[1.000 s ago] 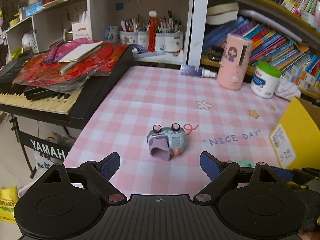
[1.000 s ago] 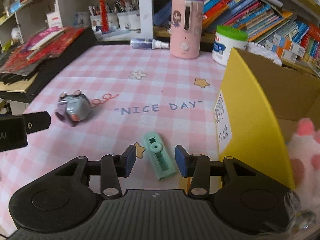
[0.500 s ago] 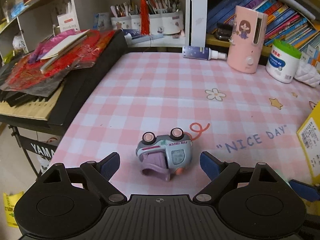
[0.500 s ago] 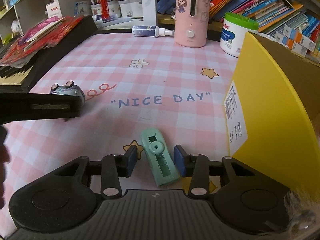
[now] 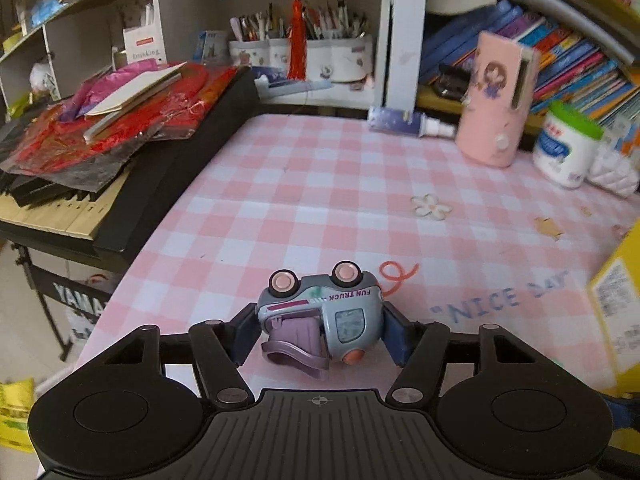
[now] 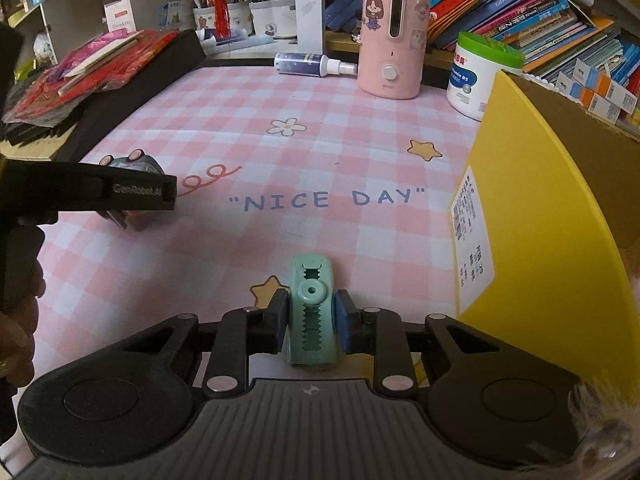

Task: Organize objects
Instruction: 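Grasp the green stapler with the right tool while the left tool grasps the toy truck, then carry the toy truck and green stapler over the yellow box with both tools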

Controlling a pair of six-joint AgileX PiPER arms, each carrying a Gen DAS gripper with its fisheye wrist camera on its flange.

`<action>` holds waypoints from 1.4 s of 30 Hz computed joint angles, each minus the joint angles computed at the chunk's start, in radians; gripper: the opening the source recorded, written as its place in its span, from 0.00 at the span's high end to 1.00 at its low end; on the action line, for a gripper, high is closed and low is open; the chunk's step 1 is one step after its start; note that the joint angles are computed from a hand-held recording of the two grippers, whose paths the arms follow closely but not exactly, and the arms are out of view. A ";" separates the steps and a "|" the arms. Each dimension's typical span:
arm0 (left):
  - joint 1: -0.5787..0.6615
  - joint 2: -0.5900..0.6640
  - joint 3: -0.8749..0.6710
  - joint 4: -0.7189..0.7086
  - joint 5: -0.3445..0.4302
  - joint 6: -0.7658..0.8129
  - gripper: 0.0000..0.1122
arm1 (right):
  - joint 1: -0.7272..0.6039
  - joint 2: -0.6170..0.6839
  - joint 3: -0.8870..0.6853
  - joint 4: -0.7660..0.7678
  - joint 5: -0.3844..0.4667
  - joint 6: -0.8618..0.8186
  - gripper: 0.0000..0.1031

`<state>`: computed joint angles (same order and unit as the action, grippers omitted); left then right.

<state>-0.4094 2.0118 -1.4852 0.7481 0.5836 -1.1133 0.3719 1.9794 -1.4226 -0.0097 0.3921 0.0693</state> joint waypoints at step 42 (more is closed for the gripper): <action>-0.498 -1.052 0.863 0.154 0.206 -0.489 0.44 | 0.443 -0.717 0.621 -0.694 0.092 0.972 0.77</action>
